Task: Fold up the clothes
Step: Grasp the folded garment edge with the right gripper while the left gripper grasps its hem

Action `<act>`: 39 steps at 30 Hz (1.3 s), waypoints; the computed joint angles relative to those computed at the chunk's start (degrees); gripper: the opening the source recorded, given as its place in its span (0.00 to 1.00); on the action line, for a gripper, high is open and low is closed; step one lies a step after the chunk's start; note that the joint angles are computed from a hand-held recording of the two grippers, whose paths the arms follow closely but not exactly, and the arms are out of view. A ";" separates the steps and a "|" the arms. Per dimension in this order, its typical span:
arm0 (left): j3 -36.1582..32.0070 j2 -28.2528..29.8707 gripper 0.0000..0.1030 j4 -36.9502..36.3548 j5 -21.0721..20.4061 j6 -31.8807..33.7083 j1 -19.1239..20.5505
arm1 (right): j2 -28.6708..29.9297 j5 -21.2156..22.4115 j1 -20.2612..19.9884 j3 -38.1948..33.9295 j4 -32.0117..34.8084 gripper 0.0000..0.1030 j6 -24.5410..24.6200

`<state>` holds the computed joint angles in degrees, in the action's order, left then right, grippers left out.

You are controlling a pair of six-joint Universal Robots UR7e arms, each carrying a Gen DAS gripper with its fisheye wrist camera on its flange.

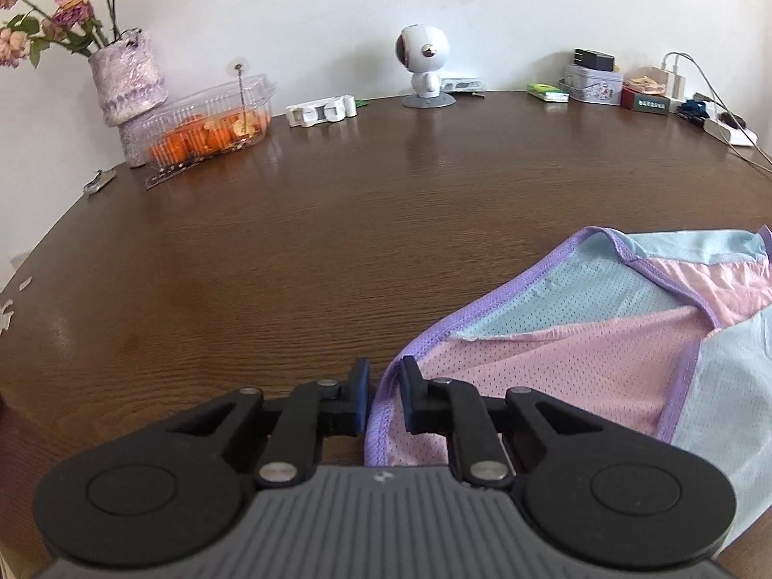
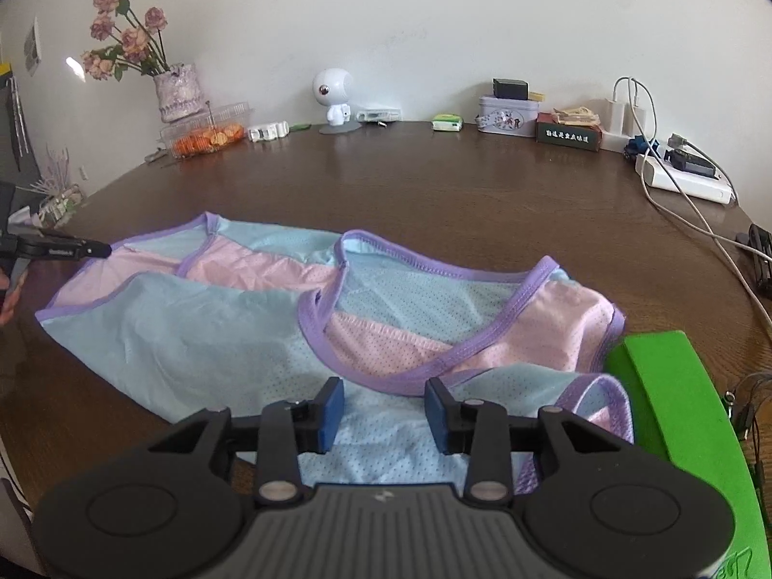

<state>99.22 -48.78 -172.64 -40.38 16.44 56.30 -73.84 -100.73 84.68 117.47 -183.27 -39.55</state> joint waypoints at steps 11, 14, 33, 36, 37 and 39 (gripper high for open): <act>-14.41 8.94 0.43 7.50 -18.01 2.69 -0.12 | 15.68 -2.86 5.17 -21.34 8.29 0.31 -3.63; -19.46 12.06 0.43 12.63 -19.00 2.09 0.64 | 18.17 -5.18 5.28 -23.49 9.13 0.26 -3.60; -16.80 10.78 0.04 11.48 -19.82 9.41 0.37 | 15.03 1.68 3.36 -18.71 5.99 0.03 -9.38; -10.52 7.55 0.04 5.57 -17.79 10.30 -1.71 | 12.13 5.72 2.75 -14.93 3.52 0.03 -11.56; -8.54 6.53 0.04 3.67 -17.08 10.61 -2.44 | 10.69 7.17 2.53 -13.13 2.89 0.03 -12.56; -3.78 4.56 0.04 0.03 -14.30 11.47 -4.38 | 7.49 9.39 2.21 -9.47 3.17 0.03 -14.47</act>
<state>95.44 -44.23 -172.61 -54.69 27.91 51.92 -66.35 -91.34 86.89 108.00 -180.10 -54.03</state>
